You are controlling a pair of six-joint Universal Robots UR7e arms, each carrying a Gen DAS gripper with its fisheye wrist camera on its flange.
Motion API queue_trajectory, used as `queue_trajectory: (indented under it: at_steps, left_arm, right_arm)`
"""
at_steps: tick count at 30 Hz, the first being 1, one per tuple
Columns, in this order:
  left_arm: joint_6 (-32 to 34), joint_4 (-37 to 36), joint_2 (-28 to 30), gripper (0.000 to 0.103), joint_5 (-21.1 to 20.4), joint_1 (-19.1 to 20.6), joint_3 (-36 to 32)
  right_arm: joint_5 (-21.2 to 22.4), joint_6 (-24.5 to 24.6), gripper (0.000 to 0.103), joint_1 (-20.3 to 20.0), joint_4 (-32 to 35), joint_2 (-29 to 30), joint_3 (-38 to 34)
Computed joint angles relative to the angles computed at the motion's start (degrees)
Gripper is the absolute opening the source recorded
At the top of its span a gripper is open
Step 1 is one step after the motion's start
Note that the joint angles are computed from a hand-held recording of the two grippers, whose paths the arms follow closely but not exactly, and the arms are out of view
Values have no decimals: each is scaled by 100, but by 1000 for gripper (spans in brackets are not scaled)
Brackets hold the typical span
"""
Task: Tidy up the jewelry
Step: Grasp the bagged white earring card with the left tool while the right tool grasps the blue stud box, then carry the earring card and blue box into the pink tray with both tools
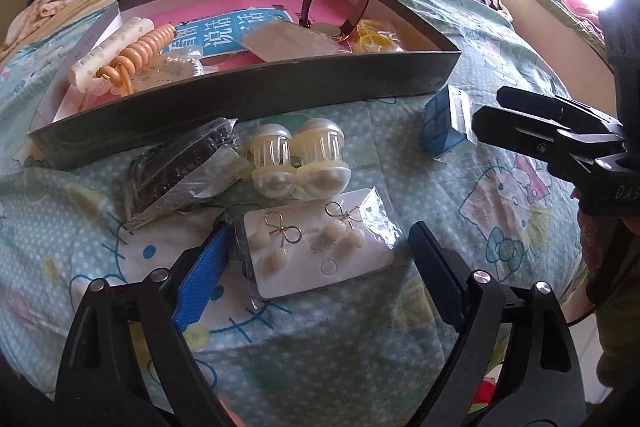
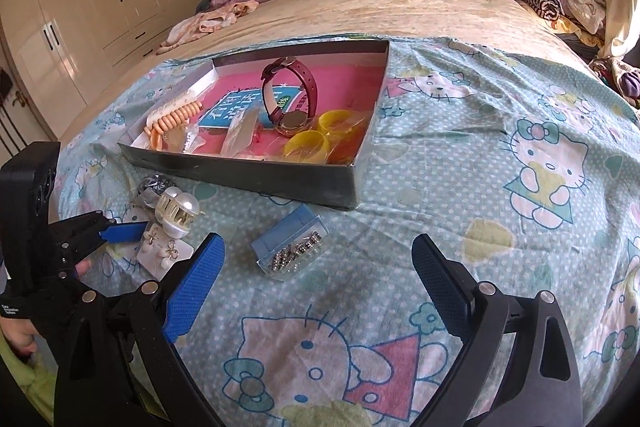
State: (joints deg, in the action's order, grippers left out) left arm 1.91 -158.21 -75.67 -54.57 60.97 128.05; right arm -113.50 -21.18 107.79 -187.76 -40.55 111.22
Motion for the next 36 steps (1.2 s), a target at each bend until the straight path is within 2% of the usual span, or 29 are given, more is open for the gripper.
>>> queue_trajectory:
  at_steps: [6,11,14,16,23,30,36]
  left_arm:
    - [168,-55,-71,65,-9,-48,76]
    - [271,-23,-203,58,-84,-100,162]
    - [294,16,-288,58,-140,-127,202]
    - [299,-13,-343,58,-195,-143,227]
    - [332,-56,-652,57,-291,-186,297]
    - [387,-280,-906,57,-141,-213,282]
    - [396,-422,-963,57,-98,-190,99]
  right_arm:
    - [7,-131,92,9,294,218,-253]
    - [57,-89,77,-18,536,370,-444]
    - [33,-157,61,-5,483,443,-484]
    - [25,-196,46,-3,430,457,-478]
    - [116,-74,46,-4,233,268,-231]
    - [276,-52,46,122,-146,-81,108]
    - [392,-139,46,255,-277,-172,40]
